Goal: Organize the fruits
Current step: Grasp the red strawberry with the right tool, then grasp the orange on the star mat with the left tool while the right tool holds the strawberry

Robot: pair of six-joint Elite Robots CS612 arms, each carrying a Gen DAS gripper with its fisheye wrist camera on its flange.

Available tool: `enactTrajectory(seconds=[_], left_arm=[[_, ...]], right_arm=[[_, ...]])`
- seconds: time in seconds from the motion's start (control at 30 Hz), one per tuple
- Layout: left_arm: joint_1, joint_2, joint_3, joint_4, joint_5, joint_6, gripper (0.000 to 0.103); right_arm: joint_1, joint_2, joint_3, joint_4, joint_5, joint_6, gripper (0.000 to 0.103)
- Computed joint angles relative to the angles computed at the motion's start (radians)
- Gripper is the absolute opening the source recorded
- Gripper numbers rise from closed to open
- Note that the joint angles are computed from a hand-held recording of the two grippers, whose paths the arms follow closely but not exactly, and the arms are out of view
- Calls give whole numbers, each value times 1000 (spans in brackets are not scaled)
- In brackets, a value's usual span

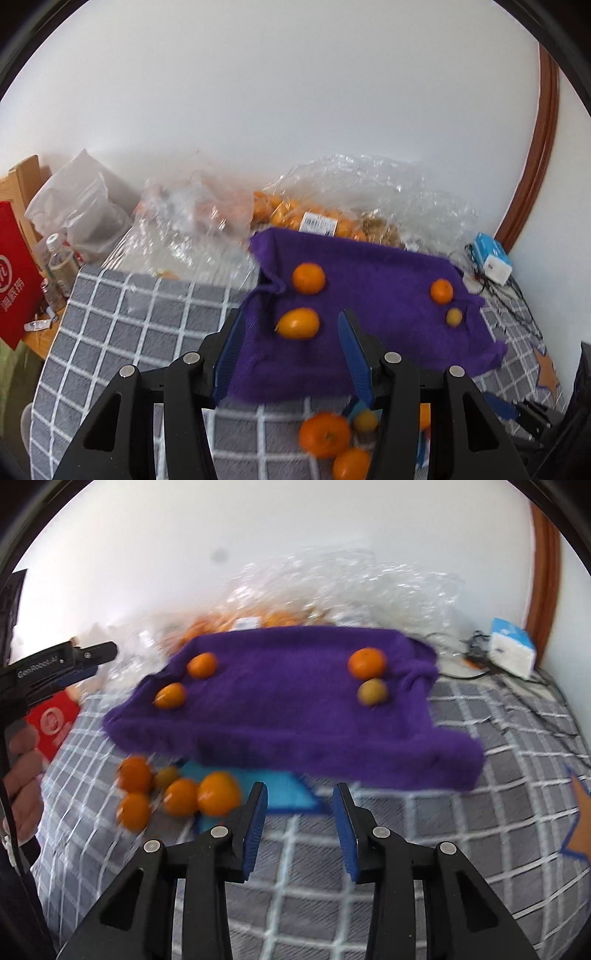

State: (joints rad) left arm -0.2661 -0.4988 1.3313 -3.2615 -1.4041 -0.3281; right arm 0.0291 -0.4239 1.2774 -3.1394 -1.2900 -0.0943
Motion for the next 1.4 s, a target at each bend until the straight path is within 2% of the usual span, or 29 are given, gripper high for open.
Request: enactTrajectory(seconds=[0.17,0.37,0.43,0.47,0.63,0.8,0.93,1.03,1.07,1.17,1.23,1.27,1.33,1.4], left_arm=[[9,-36,118,-30,-8,-45,50],[17,-41,169,-28,-40,-97,50],[15,-41,170,-13,-57,-98,50],[13,-41,168,-7,-73,-90,50],[-7,-35,162,-29,-122,-34,50],[-24,-19,129,27,-182,-9,50],[-41,-1,96,64,-150,-3,50],[-50,10,79,76,-122,-34,50],[-50,13,76,77,-118,-43,47],[-56,20,72,71,-80,-69,30],[-54,16,76,72,-87,-87,30],[-50,9,86,72,-98,-104,30],[-44,1,107,28,-112,-110,30],[-47,-4,120,25,-71,-102,30]], right_arm=[[6,10,-1,22,54,-4,37],[24,27,-38,93,21,-46,37],[29,32,-42,77,5,-50,30],[30,31,-45,92,8,-62,23],[20,19,-10,11,-12,-50,22],[-2,2,40,-111,-118,-41,23],[-20,5,36,-85,-141,-16,23],[-24,13,28,-74,-145,-1,23],[-27,15,26,-69,-136,4,23],[-32,15,33,-90,-116,6,23],[-35,16,32,-84,-101,6,23],[-32,16,29,-81,-120,12,23],[-32,15,33,-81,-124,17,23],[-33,14,33,-80,-123,23,23]])
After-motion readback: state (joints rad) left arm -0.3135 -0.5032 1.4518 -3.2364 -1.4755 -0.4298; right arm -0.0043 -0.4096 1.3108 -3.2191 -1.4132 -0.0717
